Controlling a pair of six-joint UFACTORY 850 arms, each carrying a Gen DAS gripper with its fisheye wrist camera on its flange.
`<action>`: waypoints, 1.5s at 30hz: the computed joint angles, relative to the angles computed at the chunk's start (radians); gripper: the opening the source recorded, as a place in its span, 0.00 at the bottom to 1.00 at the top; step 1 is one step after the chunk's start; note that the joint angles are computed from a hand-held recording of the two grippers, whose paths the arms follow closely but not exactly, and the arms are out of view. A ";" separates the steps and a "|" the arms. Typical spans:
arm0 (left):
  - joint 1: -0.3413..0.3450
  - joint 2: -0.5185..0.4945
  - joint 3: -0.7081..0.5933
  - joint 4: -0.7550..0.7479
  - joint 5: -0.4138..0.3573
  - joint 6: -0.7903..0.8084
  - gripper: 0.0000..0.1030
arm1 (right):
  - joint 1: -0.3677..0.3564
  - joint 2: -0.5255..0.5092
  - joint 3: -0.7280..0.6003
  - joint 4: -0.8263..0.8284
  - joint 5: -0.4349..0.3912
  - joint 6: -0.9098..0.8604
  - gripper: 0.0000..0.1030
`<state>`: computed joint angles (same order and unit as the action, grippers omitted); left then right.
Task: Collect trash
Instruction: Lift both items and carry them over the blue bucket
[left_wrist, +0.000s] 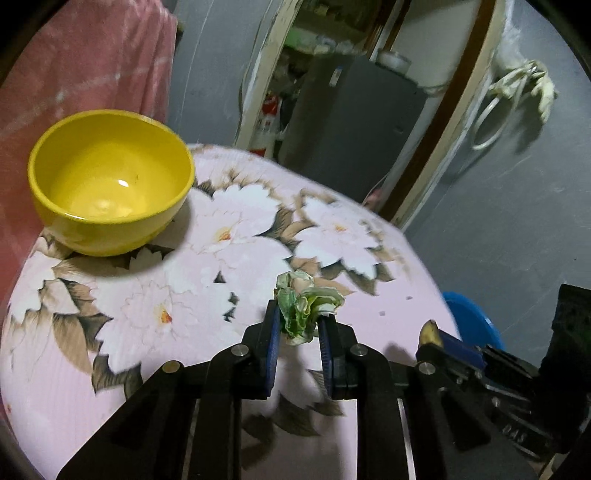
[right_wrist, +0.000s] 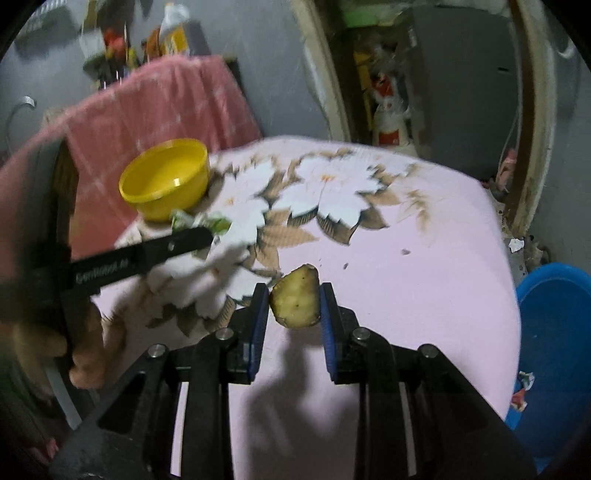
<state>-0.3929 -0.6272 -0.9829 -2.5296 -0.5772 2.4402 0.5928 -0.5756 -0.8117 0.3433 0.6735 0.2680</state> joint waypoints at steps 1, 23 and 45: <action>-0.004 0.014 0.020 -0.024 -0.020 0.023 0.16 | 0.007 0.014 0.021 0.018 0.034 0.004 0.38; -0.223 0.247 0.239 -0.357 -0.389 0.341 0.16 | 0.209 0.379 0.360 0.589 0.511 -0.319 0.40; -0.435 0.138 0.094 -0.439 -0.405 0.482 0.16 | 0.209 0.539 0.587 0.781 0.645 -0.314 0.40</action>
<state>-0.8282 -0.4892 -0.8891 -2.9691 -0.9817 2.9219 0.8023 -0.0367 -0.2250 1.1244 1.3189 -0.0459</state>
